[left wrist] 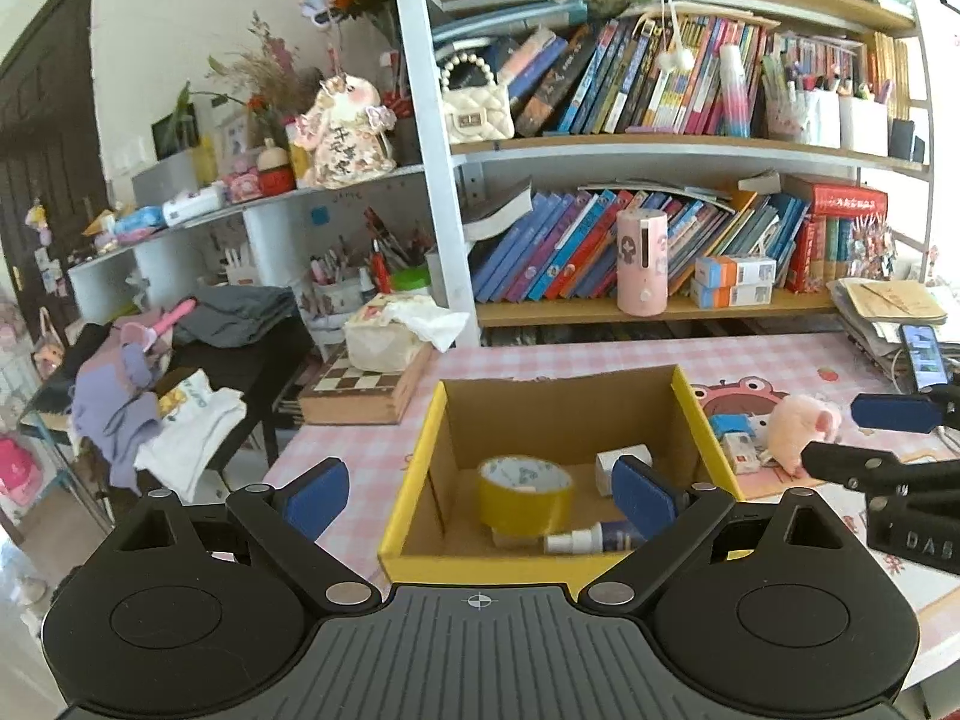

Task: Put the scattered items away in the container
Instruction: 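Lift both open tools up out of the yellow box, then move both tools toward the white charger plug and pink plush pig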

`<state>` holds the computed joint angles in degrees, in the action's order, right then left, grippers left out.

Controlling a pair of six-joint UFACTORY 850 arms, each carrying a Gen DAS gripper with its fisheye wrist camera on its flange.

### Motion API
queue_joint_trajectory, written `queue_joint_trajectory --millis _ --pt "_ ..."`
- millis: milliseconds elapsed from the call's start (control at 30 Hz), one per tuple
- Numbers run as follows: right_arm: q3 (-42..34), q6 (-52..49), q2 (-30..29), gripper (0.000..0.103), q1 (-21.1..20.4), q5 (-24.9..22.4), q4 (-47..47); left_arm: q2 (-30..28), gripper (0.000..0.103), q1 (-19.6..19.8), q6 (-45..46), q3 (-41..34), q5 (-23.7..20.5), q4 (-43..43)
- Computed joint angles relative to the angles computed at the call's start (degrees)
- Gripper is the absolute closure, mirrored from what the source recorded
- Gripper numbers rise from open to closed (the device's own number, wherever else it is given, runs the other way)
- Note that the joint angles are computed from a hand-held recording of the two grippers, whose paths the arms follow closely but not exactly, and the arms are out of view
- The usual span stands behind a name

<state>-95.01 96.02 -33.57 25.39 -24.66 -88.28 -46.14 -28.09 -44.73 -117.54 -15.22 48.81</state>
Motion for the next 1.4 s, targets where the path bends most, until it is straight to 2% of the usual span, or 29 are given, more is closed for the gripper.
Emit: queue_joint_trajectory --millis 200,267,367,467,567,700,900,1000,1167,1400 --pt "8.05 9.77 4.67 0.056 2.88 -6.78 -4.97 7.54 0.007 -1.18 -26.94 12.96 1.88 23.54" --pt "10.34 10.27 5.88 0.055 3.99 -8.3 -4.51 9.4 0.007 -1.63 -31.75 16.28 1.86 28.11" --pt "13.13 10.27 7.31 0.052 5.25 -9.09 -2.07 11.55 0.007 -2.08 -33.28 20.19 2.25 29.09" --pt "14.94 8.53 7.81 0.048 6.39 -10.29 1.66 12.9 0.007 -2.61 -31.51 23.26 2.57 27.64" --pt "15.97 6.79 7.9 0.046 6.89 -10.9 5.31 13.35 0.007 -3.19 -25.3 25.07 2.34 23.02" --pt "16.63 5.11 8.01 0.04 6.99 -10.81 10.16 14.24 0.007 -3.64 -25.41 27.66 2.63 22.32" --pt "18.41 3.72 9.13 0.027 7.4 -11.74 12.81 14.76 0.007 -4.91 -31.0 29.97 1.08 25.42" --pt "19.25 3.71 9.78 0.021 7.45 -12.13 13.05 14.27 0.007 -4.87 -22.68 29.4 1.81 16.8" --pt "19.42 2.08 10.01 0.017 7.35 -12.23 15.4 13.88 0.006 -4.93 -17.99 28.89 2.74 12.58" --pt "19.8 1.43 10.17 0.013 7.0 -12.86 19.11 12.6 0.005 -5.15 -1.22 27.15 2.42 -2.89"
